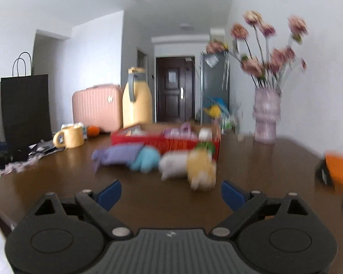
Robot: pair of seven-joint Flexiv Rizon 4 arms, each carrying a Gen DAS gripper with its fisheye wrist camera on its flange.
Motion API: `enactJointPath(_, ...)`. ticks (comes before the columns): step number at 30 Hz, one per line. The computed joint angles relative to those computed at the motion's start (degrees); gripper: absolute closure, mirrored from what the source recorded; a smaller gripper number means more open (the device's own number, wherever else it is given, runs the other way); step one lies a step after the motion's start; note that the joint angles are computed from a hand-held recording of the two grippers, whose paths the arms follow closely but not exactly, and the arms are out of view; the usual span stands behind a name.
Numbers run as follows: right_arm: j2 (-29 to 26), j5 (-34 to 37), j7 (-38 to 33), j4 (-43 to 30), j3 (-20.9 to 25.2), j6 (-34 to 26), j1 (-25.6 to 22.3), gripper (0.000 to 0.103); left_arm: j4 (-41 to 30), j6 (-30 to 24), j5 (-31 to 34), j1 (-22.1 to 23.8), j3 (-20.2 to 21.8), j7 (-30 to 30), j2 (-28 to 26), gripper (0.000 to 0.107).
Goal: Organize soft objects
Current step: 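Withdraw both tools from the box toward the purple pouch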
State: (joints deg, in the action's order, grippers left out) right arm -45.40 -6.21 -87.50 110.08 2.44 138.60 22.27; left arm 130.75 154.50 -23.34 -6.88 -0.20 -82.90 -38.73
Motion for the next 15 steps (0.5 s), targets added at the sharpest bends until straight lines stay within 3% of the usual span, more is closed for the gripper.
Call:
enactJointPath(2, 1.1, -0.2, 0.8, 4.6, 1.4, 1.4, -0.7, 0.009, 4.1, 1.5, -1.0, -0.9, -0.2, -1.3, 0.4, 0.004)
enactJointPath(6, 2.4, -0.2, -1.0, 10.1, 1.6, 2.7, 0.4, 0.009, 9.1, -0.3, 1.9, 0.6, -0.6, -5.6, 2.4, 0.004)
enactJointPath(15, 2.0, 0.4, -0.4, 8.3, 2.1, 0.0, 1.6, 0.009, 8.0, -2.3, 3.1, 0.8, 0.5, -5.8, 2.4, 0.004)
